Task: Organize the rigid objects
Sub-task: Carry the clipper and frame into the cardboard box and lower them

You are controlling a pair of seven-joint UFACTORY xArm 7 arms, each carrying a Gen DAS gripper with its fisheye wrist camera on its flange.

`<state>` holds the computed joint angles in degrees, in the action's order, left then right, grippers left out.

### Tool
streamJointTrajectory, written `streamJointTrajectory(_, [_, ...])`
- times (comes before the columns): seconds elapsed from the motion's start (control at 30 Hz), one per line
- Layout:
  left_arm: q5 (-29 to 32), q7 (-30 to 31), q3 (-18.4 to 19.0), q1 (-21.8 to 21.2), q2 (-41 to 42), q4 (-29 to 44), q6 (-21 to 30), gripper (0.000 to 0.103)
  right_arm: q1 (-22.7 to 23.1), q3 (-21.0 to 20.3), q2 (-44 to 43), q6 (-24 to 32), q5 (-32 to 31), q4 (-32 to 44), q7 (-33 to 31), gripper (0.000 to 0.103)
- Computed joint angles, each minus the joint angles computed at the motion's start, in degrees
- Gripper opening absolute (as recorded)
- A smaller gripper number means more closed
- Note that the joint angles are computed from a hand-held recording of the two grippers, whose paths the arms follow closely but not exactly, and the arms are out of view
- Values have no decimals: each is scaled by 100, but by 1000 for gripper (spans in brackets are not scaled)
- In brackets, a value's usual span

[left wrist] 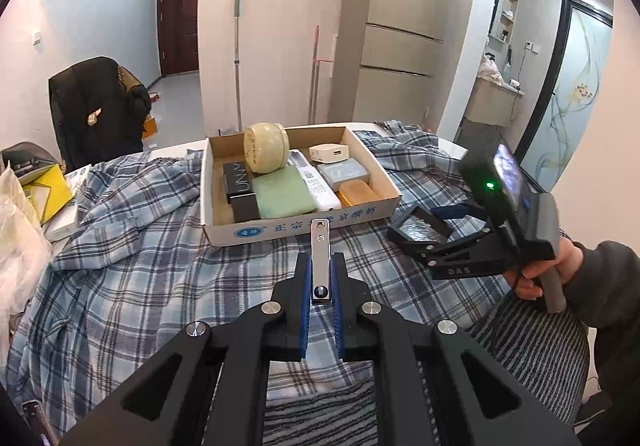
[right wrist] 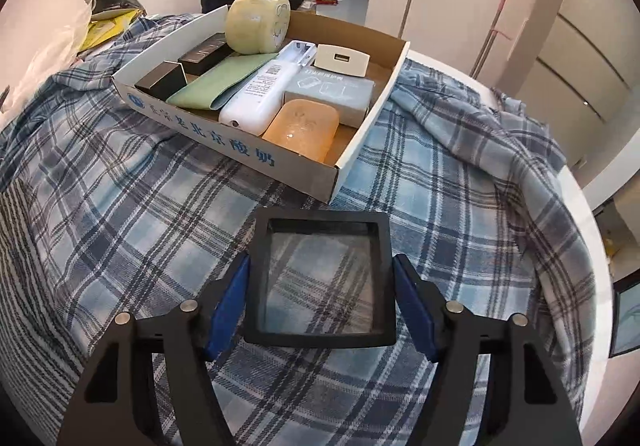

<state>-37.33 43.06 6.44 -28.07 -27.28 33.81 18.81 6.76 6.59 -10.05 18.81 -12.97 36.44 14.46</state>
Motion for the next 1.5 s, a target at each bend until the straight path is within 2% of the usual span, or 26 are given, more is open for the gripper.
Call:
streamJointTrajectory(0.37, [202,-195,11,171,-96,54,-164,10,57,121,-1317,156,308,-359,-11,69])
streamJointTrajectory(0.47, [290,-405,-61,167,68,362,-184,10,-35,292,-1413,48,280,-178,207,69])
streamJointTrajectory(0.53, [243,-542,-134,110,274,688,-425,10,-338,599,-1290,6,14,155,656,69])
streamJointTrajectory(0.63, [416,-1013,-381,178,651,1265,-865,10,-659,834,-986,97,-270,838,1452,69])
streamJointTrajectory(0.7, [1100,-1959,-964,822,905,1610,-1026,10,-594,740,-747,413,-222,1314,1749,69])
streamJointTrajectory(0.73, [1251,-2213,-1030,913,1012,1791,-966,10,-490,624,-625,520,-126,1533,1765,69])
streamJointTrajectory(0.8, [965,-2231,-690,567,1245,2199,-732,10,-488,592,-442,552,-330,1857,2062,69])
streamJointTrajectory(0.9, [865,-2404,-693,609,1569,2516,-720,10,-615,690,-231,600,-1012,2200,2875,69])
streamJointTrajectory(1.0, [557,-2071,-656,593,1896,2758,-650,10,-401,417,-31,379,-839,2254,2969,69])
streamJointTrajectory(1.07, [-11,-1435,-582,560,2153,2898,-441,10,-323,284,88,167,-697,2142,3113,69])
streamJointTrajectory(1.1, [-209,-1194,-588,597,2264,2959,-308,10,-287,219,153,47,-632,2072,3115,69])
streamJointTrajectory(1.17, [-218,-1091,-710,731,2585,3036,-249,10,-283,166,320,-34,-717,1990,3207,69])
streamJointTrajectory(1.33, [-94,-860,-1068,1083,3408,3496,58,10,-163,-69,818,303,-814,2187,3071,69])
streamJointTrajectory(1.4, [154,-1077,-1148,1195,3727,3669,222,10,-121,-188,930,343,-412,2231,2745,69])
streamJointTrajectory(1.5, [463,-1436,-1271,1336,4084,3890,508,10,-68,-281,941,237,592,2131,2005,69])
